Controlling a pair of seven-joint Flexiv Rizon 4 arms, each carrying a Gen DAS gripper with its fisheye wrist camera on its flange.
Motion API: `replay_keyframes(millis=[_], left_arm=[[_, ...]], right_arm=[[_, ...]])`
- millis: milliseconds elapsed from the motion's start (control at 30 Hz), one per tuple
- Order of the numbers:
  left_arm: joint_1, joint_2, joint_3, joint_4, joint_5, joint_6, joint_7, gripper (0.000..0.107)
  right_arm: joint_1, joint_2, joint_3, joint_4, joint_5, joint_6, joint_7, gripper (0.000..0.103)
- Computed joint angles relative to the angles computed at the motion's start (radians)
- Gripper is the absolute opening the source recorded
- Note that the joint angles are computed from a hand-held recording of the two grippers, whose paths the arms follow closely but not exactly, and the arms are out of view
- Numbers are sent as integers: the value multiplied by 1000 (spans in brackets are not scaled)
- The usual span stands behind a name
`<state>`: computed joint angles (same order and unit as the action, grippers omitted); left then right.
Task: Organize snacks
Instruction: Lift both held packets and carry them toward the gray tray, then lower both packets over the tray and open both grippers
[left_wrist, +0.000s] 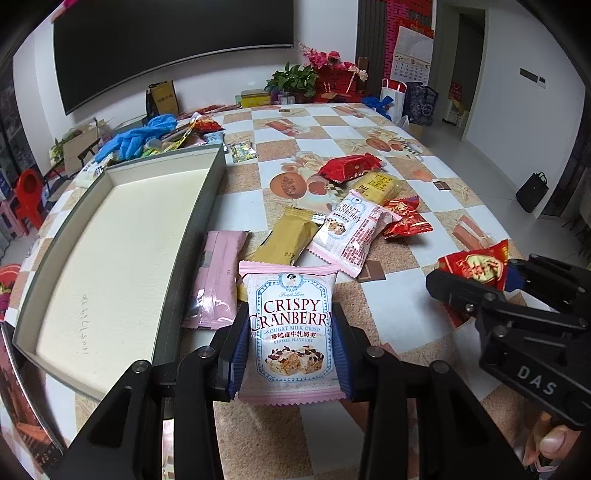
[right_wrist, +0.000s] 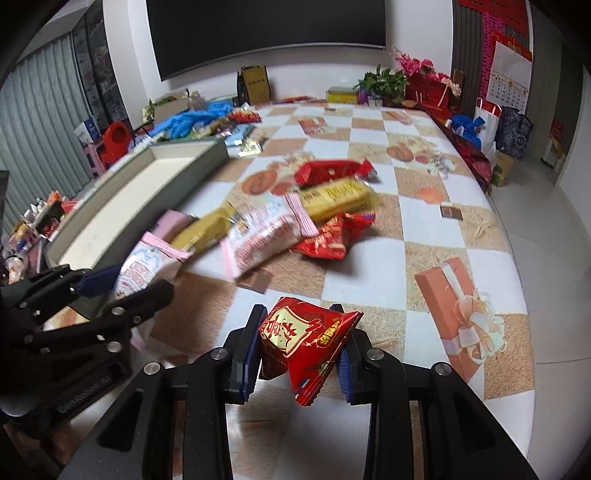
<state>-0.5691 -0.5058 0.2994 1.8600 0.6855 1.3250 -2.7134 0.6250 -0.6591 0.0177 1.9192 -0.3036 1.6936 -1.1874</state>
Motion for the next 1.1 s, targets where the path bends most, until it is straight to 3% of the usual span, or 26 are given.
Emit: replay_keyframes(millis=[233, 467, 1100], left_arm=[[2, 46, 1, 32, 20, -30, -34, 43], [37, 112, -23, 64, 81, -72, -99, 43], [215, 227, -124, 171, 169, -92, -199, 43]], right_arm=[[-96, 9, 143, -23, -22, -36, -40, 36], [-138, 1, 243, -72, -35, -88, -86, 36], [-66, -5, 269, -167, -18, -178, -170, 36]])
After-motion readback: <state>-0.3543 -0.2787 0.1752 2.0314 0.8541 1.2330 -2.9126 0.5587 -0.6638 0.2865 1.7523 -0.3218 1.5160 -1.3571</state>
